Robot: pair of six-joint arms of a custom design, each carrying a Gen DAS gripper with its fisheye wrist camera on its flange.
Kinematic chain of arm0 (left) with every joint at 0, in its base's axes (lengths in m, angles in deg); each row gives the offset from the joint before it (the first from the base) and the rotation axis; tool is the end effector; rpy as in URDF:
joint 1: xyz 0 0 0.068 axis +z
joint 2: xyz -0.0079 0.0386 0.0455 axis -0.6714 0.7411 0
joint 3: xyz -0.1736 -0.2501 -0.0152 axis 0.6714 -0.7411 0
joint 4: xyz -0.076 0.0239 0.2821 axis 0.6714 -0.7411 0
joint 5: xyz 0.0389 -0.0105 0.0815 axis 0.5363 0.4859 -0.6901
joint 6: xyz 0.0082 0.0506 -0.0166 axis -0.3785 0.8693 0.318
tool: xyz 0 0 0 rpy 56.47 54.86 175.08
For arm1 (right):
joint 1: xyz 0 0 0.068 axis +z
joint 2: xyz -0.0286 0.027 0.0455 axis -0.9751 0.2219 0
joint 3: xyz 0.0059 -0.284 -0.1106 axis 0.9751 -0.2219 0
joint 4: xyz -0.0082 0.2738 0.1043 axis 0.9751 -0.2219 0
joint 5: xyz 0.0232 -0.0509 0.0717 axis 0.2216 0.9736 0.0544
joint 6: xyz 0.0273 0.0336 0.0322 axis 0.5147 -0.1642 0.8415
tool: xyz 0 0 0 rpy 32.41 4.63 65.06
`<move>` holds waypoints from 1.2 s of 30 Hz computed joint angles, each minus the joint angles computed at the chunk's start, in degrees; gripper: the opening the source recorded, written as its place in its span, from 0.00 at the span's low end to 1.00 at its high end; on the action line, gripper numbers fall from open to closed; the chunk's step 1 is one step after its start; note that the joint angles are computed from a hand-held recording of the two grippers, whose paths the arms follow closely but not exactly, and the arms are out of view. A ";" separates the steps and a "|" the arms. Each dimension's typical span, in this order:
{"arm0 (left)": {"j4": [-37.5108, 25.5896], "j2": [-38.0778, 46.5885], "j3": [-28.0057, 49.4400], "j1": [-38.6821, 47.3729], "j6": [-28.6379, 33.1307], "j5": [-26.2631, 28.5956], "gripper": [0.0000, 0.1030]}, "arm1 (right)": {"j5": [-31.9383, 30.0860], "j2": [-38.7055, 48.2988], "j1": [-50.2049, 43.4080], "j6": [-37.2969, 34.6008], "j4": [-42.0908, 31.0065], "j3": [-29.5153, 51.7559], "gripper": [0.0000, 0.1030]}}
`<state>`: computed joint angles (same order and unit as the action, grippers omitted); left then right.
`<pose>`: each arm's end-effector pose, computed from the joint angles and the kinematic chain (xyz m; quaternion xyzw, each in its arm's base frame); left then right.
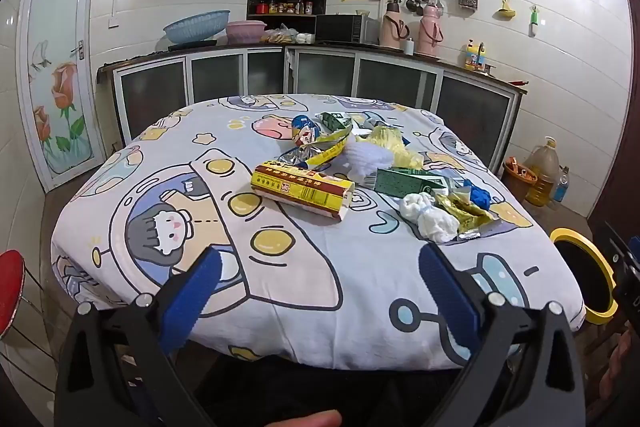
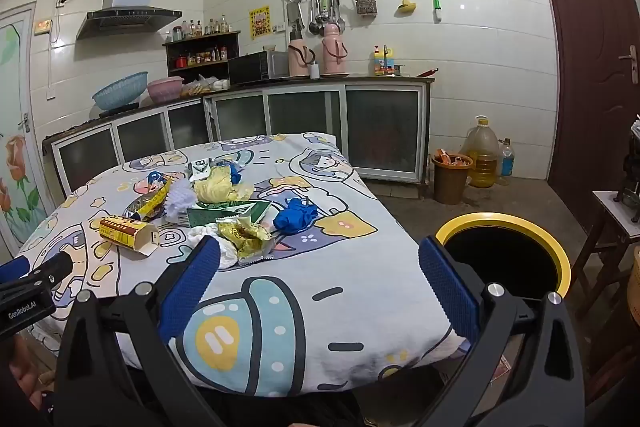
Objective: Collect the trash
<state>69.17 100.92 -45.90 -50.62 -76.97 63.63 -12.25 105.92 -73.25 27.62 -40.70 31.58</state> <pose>0.3394 -0.0502 0.1366 0.0380 0.8708 -0.0477 0.4879 0.2611 0.0055 0.1416 0.1646 0.8049 -0.0623 0.5666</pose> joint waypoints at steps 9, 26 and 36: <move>-0.24 0.26 0.38 -0.17 -0.37 -0.17 0.93 | -0.10 0.00 -0.07 0.00 -0.45 0.08 0.93; 0.37 0.76 -0.16 0.18 -0.80 0.60 0.93 | 0.15 -0.54 0.09 -0.06 -1.33 0.06 0.93; 0.45 0.78 -0.27 0.07 -0.78 0.62 0.93 | 0.34 0.29 0.28 0.01 -0.69 0.12 0.93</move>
<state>69.62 101.69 -46.17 -50.55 -77.75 64.25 -11.91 106.22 -72.97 27.63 -41.39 31.70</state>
